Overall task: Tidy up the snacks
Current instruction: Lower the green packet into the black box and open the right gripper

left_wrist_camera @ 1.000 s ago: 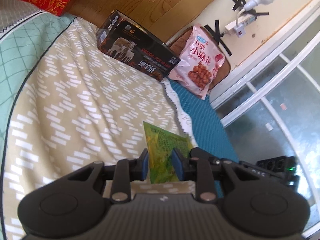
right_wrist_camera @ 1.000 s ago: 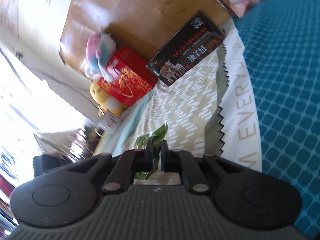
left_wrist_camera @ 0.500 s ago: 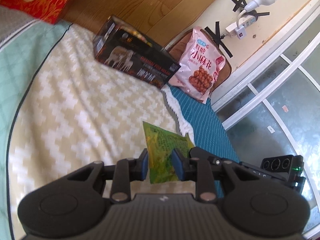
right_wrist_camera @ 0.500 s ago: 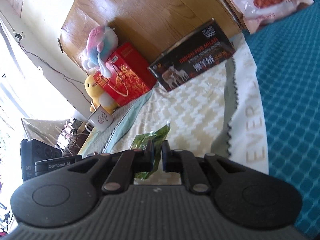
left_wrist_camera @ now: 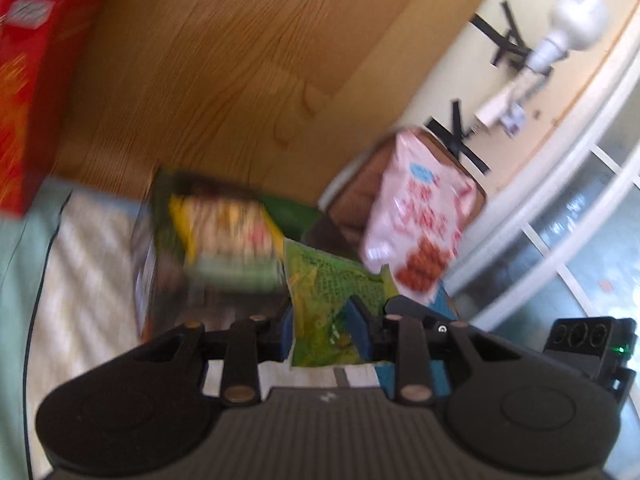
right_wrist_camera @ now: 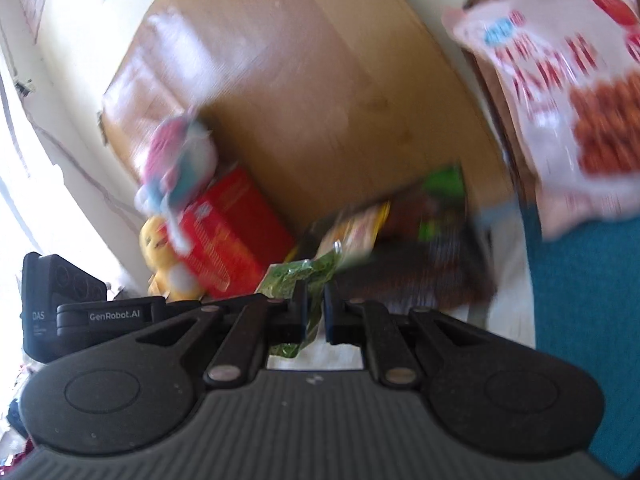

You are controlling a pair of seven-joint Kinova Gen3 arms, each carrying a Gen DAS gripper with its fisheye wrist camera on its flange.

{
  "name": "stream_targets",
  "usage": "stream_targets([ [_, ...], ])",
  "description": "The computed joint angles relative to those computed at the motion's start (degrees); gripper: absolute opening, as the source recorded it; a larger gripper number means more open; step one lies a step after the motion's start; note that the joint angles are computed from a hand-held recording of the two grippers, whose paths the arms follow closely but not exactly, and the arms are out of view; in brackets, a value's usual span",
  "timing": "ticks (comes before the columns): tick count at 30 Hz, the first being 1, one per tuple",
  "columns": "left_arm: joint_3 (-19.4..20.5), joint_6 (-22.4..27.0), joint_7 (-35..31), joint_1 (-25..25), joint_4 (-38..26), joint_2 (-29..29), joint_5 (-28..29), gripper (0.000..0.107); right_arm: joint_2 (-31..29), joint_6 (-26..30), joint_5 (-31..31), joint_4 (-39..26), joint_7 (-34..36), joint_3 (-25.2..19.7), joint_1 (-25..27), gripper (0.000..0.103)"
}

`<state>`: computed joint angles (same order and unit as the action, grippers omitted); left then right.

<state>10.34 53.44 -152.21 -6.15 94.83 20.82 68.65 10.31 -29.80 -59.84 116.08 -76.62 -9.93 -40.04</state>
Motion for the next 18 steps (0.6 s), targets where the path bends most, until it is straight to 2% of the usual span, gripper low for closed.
stream_targets([
  [2,0.2,-2.5,3.5,2.7,-4.9,2.8,-2.6,0.028,1.8,1.5,-1.5,-3.0,4.3,-1.2,4.0,0.012],
  [4,0.8,-4.8,6.6,4.4,-8.9,5.5,-5.5,0.029,3.7,2.8,-4.5,-5.6,9.0,-0.1,5.1,0.012],
  [7,1.3,-8.8,11.5,7.1,-12.3,8.2,-10.5,0.032,6.8,2.5,-8.6,-8.2,16.0,7.2,-0.4,0.014],
  [9,4.7,-12.6,13.3,6.3,-11.9,8.6,-13.7,0.038,9.2,-0.2,-11.7,-9.3,20.6,11.4,-5.2,0.018],
  [10,6.1,-13.9,12.9,5.8,-11.3,8.4,-14.2,0.043,10.1,-2.3,-13.5,-9.6,22.9,11.9,-6.7,0.023],
  [11,6.5,-15.3,12.2,5.9,-10.4,7.8,-14.2,0.047,10.5,-4.7,-15.3,-9.8,25.3,11.4,-7.3,0.035],
  [13,4.0,-20.0,12.2,8.8,-7.6,4.9,-14.2,0.064,10.8,-9.3,-19.2,-10.2,28.6,12.4,-10.8,0.051],
  [14,3.3,-22.3,12.1,9.8,-6.1,3.5,-14.1,0.066,10.9,-11.7,-20.1,-10.0,28.8,14.1,-13.4,0.055],
  [16,4.6,-24.6,11.7,8.5,-3.6,1.3,-13.6,0.066,10.5,-15.8,-21.4,-9.2,29.2,15.7,-17.1,0.056],
  [18,7.2,-26.0,10.0,5.5,-0.6,-1.1,-11.5,0.066,8.3,-17.9,-21.0,-6.8,26.8,13.9,-17.4,0.056],
])
